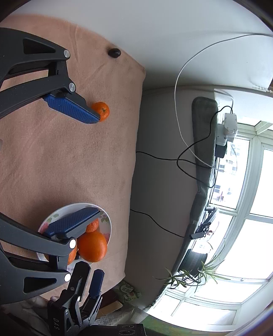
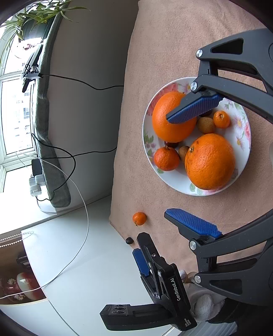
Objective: Organize fruits
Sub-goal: 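Move both grippers away from the plate toward the remaining tangerine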
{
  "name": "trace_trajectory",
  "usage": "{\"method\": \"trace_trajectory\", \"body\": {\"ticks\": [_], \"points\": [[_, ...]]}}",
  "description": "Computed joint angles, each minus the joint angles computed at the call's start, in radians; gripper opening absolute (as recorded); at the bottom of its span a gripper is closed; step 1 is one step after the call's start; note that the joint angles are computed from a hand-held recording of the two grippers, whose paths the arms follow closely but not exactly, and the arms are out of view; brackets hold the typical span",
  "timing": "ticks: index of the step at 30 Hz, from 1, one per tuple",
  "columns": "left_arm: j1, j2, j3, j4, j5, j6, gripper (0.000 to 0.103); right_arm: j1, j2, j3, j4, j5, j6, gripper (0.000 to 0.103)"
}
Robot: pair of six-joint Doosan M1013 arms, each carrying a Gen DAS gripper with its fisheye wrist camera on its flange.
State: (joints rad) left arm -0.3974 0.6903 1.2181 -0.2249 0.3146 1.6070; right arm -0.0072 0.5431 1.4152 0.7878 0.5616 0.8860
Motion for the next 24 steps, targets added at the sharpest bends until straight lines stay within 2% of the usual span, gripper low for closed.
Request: {"method": "trace_trajectory", "body": {"ticks": [12, 24], "points": [[0.033, -0.009, 0.029, 0.108, -0.026, -0.137, 0.082, 0.047, 0.046, -0.101, -0.1, 0.061, 0.026, 0.085], [0.078, -0.009, 0.058, 0.322, -0.015, -0.408, 0.082, 0.093, 0.098, -0.209, -0.189, 0.111, 0.008, 0.085]]}}
